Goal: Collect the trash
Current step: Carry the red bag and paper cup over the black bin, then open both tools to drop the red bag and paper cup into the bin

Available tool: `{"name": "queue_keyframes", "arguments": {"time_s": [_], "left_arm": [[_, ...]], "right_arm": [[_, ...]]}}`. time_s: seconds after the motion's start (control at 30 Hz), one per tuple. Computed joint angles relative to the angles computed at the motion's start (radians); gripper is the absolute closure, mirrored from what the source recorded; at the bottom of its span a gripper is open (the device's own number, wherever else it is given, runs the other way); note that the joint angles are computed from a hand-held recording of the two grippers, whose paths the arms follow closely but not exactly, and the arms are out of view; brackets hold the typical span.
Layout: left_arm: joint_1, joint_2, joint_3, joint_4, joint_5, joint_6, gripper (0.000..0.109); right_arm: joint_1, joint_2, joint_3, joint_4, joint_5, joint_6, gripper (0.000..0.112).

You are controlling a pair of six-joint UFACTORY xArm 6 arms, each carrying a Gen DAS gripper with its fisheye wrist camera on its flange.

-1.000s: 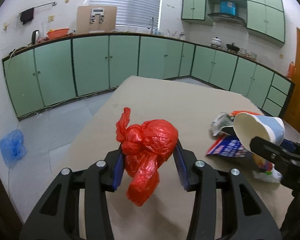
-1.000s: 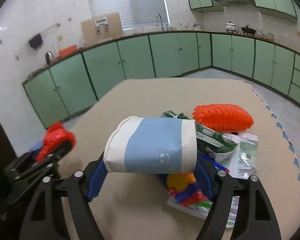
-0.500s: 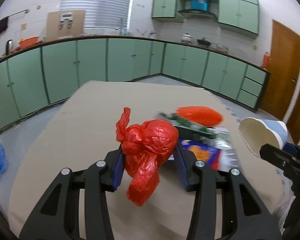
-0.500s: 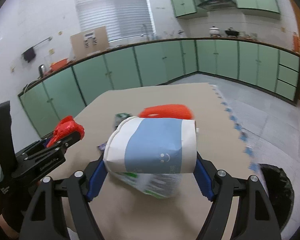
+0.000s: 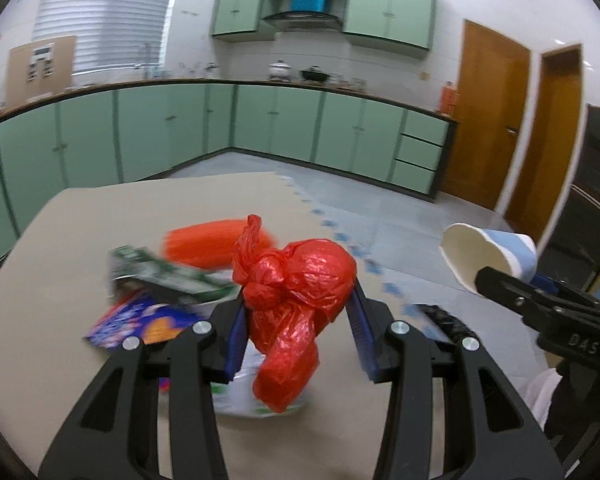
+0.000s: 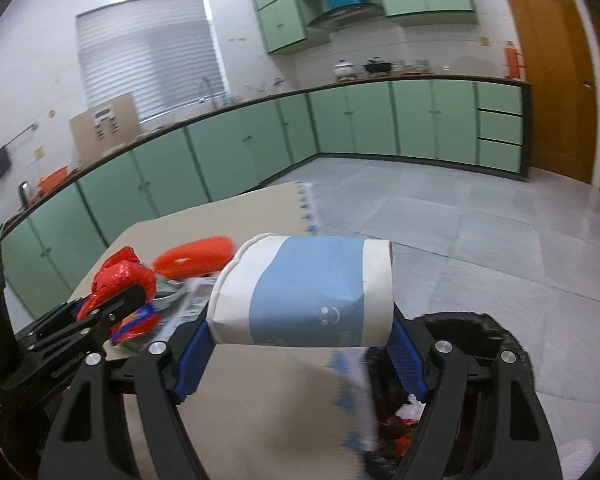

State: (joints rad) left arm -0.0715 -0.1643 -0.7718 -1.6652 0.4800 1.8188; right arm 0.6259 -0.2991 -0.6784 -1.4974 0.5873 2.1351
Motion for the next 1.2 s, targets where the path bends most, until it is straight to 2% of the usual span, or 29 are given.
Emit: {"name": "queue_keyframes", "arguments": {"time_s": [0.4,0.6,0.87,1.07,1.2], "left_arm": [[-0.221,0.024,-0.003,-0.084,-0.007,0.076,0.066],[-0.322,0.089,-0.046,-0.136,-0.044,0.127,0.066],[-0.408,0.215,-0.139,-0.140,-0.076,0.109,0.066],[-0.461,0.299,-0.201,-0.106,-0.120,0.057,0.064],[-0.466,0.347,-0.255,-0.049,-0.134,-0.006,0.063]], "right_arm": [[-0.027,-0.235,0.211,0.081,0.162,-0.032,0.036],[-0.069,-0.337,0.321,0.138,0.184,-0.062,0.036],[-0.226,-0.385,0.404,0.145,0.081,-0.100,0.036],[-0.350,-0.338,0.420,0.107,-0.026,-0.095,0.036],[-0.423,-0.286,0.412,0.061,-0.097,-0.068,0.036]]}}
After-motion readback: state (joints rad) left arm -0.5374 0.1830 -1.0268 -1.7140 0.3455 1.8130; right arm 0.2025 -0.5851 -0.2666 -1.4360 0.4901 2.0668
